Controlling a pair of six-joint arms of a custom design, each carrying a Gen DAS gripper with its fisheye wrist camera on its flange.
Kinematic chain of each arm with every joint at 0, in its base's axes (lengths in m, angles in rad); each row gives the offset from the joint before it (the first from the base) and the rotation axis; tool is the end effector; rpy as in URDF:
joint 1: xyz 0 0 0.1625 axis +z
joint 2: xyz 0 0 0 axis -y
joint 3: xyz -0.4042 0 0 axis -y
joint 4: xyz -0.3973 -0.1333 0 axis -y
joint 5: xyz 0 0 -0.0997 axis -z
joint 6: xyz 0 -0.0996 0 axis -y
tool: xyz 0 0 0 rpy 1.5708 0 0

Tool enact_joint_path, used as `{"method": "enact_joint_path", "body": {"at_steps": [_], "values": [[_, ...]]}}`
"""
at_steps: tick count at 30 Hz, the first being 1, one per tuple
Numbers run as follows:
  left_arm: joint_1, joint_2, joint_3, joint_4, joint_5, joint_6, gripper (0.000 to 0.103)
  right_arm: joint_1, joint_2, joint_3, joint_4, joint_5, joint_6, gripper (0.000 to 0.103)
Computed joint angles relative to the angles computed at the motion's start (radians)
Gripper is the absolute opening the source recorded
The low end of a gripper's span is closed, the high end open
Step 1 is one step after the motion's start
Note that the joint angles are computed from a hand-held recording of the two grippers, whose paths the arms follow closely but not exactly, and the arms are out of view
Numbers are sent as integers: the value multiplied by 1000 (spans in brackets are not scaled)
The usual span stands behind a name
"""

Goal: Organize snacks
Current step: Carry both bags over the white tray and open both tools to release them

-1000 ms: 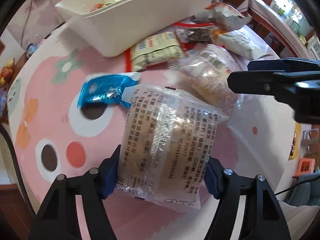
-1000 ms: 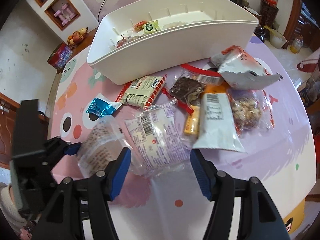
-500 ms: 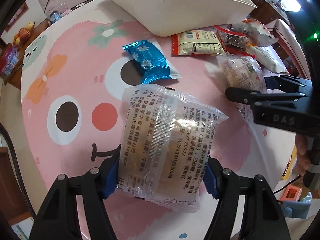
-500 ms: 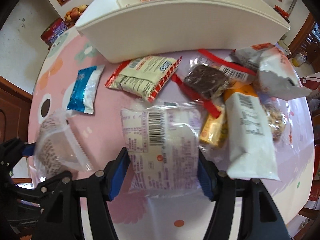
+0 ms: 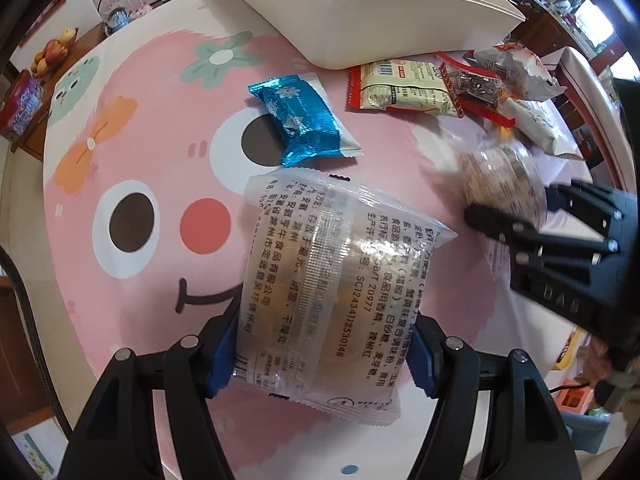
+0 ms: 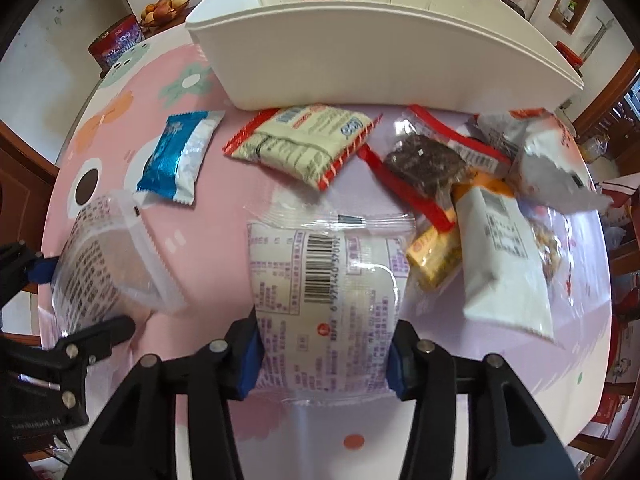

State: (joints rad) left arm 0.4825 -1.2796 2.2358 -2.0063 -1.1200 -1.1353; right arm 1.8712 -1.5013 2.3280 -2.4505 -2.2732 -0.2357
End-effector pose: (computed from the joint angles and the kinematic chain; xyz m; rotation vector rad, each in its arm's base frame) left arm -0.2609 -0.3361 0.0977 0.0930 2.4776 -0.2166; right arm 0.1844 -0.3624 0.2028 0.6233 -2.3588 0.0936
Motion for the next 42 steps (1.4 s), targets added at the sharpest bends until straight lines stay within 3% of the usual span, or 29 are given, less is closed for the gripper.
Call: {"method": "enact_joint_path", "body": {"at_steps": [7,14,21,27,30,35,42], "values": [[-56,22,-53,4,4,-6,68,28,-93,13,88,-10,44,49],[-106,37,-134,-8,60,36,68,93,-179,-48,183,-22,96,49],[-128,25,-193,-39,112,87,68,202,-184,-158,241,-84,175,49],[-150,5,-241,-27,173,115,69,252,-179,-267,271,-95,202,49],[-156,7,-270,-19,215,119,69,268,-164,-319,263,-96,187,49],[-152,42,-355,45,304,108,69,280,-115,-407,195,-95,94,49],[-115,146,-535,183,426,61,69,234,-23,-548,109,-7,-66,49]]}}
